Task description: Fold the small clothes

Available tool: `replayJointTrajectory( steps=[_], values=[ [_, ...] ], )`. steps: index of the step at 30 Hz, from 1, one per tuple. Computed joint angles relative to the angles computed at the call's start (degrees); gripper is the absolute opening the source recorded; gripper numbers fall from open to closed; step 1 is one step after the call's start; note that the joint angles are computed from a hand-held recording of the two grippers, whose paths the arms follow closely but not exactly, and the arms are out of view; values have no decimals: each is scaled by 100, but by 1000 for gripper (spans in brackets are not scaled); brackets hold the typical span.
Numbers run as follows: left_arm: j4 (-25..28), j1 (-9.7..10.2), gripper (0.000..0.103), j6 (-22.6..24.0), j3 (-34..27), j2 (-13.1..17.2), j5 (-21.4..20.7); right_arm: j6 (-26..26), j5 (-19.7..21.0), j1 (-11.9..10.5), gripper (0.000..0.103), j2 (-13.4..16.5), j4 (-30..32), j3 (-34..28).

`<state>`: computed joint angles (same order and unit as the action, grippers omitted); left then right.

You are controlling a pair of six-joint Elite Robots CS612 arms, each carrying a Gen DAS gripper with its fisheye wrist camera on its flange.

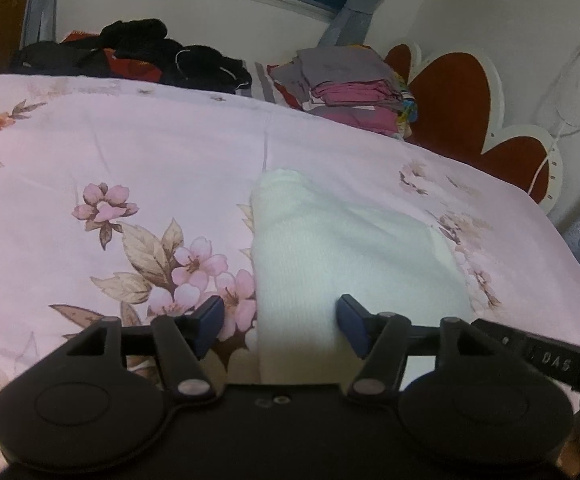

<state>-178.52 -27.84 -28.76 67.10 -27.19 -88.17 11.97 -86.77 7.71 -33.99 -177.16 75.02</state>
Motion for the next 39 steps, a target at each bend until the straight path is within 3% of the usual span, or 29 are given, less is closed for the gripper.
replayJointTrajectory(
  steps=[9,15,18,26,27,28,29,32,39],
  values=[
    [-256,19,60,-31,737,-342,-368,82,228,10,23,-377,-172,714],
    [-290,-9,60,-52,1126,-453,-637,167,99,59,23,-529,-62,1097],
    [-385,-35,60,182,1211,-467,-600,199,10,66,23,-566,-45,1227],
    [-428,41,65,32,1260,-575,-836,396,42,24,24,-741,-187,1446],
    [-485,42,72,-10,1223,-565,-787,420,49,12,34,-738,-273,1427],
    [-503,41,79,-50,1160,-544,-743,437,49,0,67,-718,-336,1375],
    [-481,46,81,-92,1052,-502,-714,444,49,-14,81,-670,-474,1295],
    [-290,63,81,-137,641,-319,-683,293,199,-60,85,-491,-531,941],
    [256,104,78,-405,-215,154,-911,838,1122,-266,85,158,1,-126]
  ],
)
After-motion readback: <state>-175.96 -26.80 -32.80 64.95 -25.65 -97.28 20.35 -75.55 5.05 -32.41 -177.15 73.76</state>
